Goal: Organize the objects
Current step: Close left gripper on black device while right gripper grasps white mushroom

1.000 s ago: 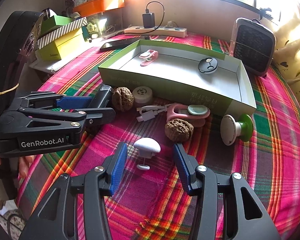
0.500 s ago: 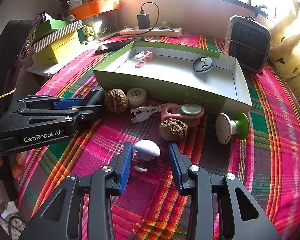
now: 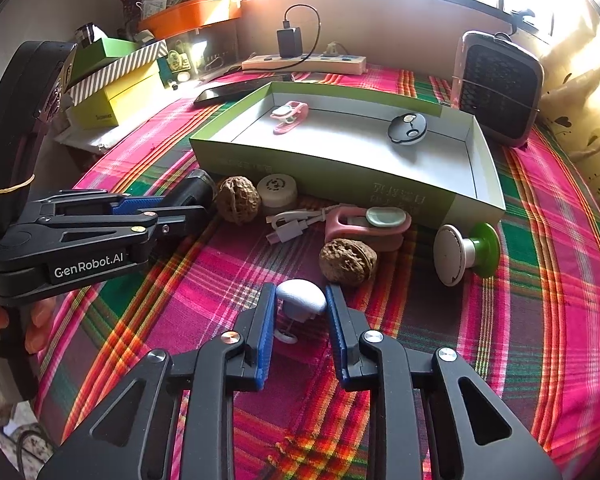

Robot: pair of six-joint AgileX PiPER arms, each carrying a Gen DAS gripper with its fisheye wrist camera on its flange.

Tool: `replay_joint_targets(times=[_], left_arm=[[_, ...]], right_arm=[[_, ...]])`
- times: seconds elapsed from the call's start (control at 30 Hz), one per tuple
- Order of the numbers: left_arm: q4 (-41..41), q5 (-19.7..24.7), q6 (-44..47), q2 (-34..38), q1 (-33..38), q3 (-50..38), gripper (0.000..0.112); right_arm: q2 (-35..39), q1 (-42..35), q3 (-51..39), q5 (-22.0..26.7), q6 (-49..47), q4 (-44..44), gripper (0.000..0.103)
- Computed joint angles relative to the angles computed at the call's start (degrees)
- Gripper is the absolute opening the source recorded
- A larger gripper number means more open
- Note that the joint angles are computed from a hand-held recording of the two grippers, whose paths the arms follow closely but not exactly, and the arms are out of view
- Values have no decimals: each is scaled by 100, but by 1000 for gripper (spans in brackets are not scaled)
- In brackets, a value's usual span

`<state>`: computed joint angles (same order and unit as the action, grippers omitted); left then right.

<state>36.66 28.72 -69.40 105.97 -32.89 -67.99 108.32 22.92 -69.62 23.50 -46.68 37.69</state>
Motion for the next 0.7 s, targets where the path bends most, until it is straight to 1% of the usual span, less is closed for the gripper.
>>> replay_joint_targets(times=[0.17,0.7], left_arm=[[10,16,-20,-16,-1,19,21],[55,-1,-76,-116,0,126,21]], right_arm=[[-22,-28,32,64,-158,187,26],[-83,-92,56,205,-557,557,26]])
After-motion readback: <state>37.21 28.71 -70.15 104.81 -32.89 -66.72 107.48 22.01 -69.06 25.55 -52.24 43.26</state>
